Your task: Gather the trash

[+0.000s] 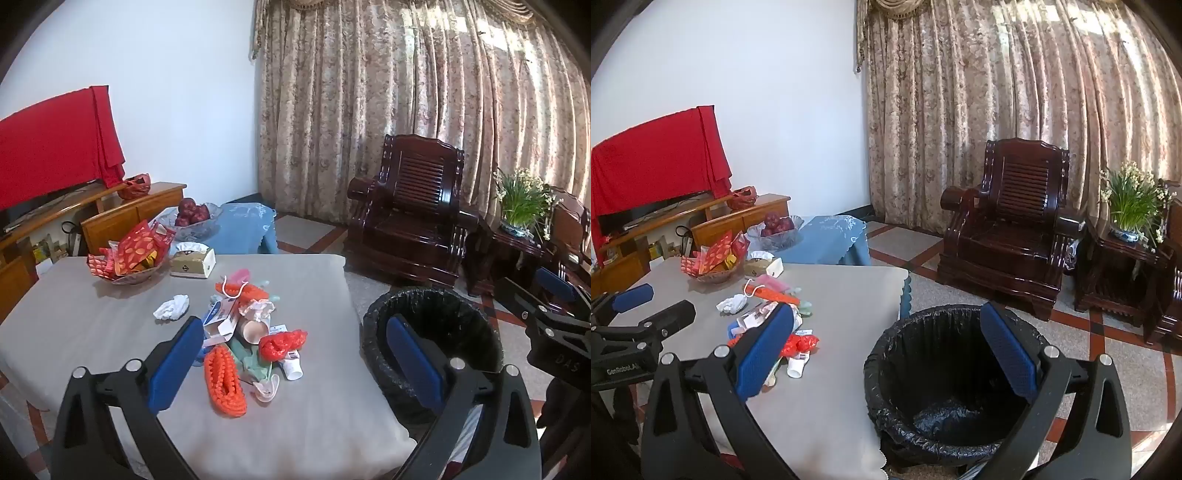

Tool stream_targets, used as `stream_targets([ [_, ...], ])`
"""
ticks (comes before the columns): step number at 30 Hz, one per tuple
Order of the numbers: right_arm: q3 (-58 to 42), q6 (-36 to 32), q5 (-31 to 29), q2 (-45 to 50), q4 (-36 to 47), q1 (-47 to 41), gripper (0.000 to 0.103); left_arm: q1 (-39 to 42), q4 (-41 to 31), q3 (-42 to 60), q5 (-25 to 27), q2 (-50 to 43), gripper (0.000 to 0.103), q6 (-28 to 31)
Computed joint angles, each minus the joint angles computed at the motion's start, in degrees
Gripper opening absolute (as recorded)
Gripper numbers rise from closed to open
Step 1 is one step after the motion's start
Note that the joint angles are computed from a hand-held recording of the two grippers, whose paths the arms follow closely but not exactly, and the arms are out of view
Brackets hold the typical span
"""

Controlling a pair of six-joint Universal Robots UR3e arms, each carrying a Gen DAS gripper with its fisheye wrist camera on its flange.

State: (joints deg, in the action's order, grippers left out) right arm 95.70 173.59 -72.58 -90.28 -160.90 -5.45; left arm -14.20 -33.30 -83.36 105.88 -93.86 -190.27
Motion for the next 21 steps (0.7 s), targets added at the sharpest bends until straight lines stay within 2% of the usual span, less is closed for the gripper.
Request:
stream_targets([
  [21,-0.3,0.3,0.8,0.2,0.5,-0.7,0.098,0.4,0.8,-1.1,0.0,0.1,0.097,0.5],
])
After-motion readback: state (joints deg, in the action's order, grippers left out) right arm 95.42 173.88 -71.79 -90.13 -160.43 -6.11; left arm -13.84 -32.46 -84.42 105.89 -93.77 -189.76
